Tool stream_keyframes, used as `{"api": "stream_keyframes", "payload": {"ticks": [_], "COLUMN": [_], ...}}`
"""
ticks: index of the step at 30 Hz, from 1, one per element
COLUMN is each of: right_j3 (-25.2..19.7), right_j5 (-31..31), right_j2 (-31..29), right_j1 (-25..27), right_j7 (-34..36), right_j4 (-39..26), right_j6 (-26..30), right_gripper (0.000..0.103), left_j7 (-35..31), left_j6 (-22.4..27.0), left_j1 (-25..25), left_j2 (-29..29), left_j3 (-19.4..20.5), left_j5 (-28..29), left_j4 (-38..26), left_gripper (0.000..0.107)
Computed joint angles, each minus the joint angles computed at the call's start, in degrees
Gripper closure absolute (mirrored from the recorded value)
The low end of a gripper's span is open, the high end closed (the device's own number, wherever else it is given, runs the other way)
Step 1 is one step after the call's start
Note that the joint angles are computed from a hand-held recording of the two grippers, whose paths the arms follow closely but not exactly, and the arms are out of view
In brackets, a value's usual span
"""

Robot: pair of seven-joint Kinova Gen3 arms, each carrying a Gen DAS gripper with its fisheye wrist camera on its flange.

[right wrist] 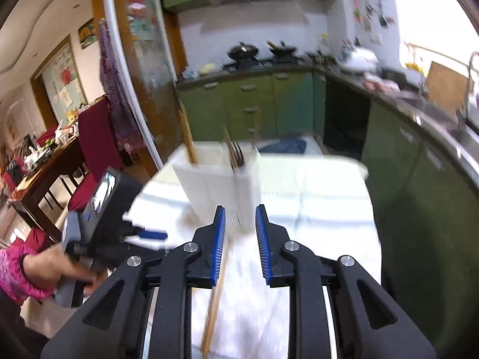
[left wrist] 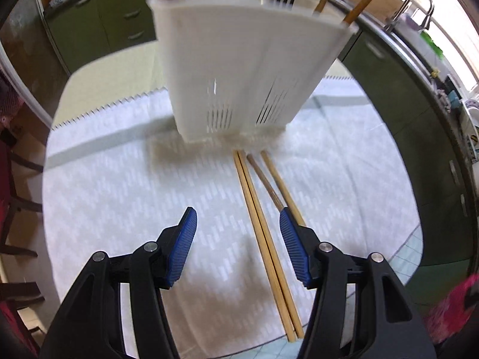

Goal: Organize utensils
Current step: 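Lower the left tool to the loose chopsticks and grasp one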

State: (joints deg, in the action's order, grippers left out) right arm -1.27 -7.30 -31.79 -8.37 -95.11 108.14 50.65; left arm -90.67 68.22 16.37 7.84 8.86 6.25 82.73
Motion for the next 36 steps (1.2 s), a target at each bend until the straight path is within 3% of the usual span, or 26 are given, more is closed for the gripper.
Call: {"api": "stream_keyframes", "payload": {"ticks": [2,4,8,18,26,28,32,36], "right_j3": [2.3,4.7,8.7,10.8,7.8,5.3,0.2,-3.8], "right_j5": [-1.3,-2.3,-3.8,-6.9,-7.3,-6.6,-4.3,-1.7], "right_j2": [-2.6,-4.1,-5.4,-3.7,-1.2,1.2,7.2,14.7], "right_j1": [-0.1,-0.4,-0.9,-1.5,-1.0,-1.2,-1.1,-1.8], "right_j7": [-0.3,0.0,1.5,4.7,4.7,4.7,3.8,1.6], "right_j4": [4.3,7.3,11.0,9.6,8.5,8.1,7.4,6.0], "right_j6": [-0.1,0.0,0.0,-0.1,0.3,0.4,-0.7,-2.0], "right_gripper": [0.08,0.072,0.072,0.072,0.07,0.07,0.07,0.07], "left_j7": [2.5,4.5,6.4,8.9,9.8,9.6,7.8,4.8], "left_j6": [-0.3,-0.1,0.8,1.2,0.9,1.0,1.3,1.5], "left_j1": [1.2,2.1,3.2,5.4,7.2,7.4,5.9,3.7], "left_j2": [1.0,2.1,3.7,5.6,6.1,5.9,4.6,3.4], "left_j3": [0.2,0.2,0.2,0.3,0.3,0.3,0.0,-0.5], "left_j5": [-1.7,-3.0,-4.3,-7.3,-10.0,-10.6,-10.1,-9.3], "left_j4": [0.2,0.1,-0.4,-0.3,0.1,0.3,1.6,3.1], "left_gripper": [0.053,0.053,0.053,0.058,0.058,0.065,0.089,0.095]}}
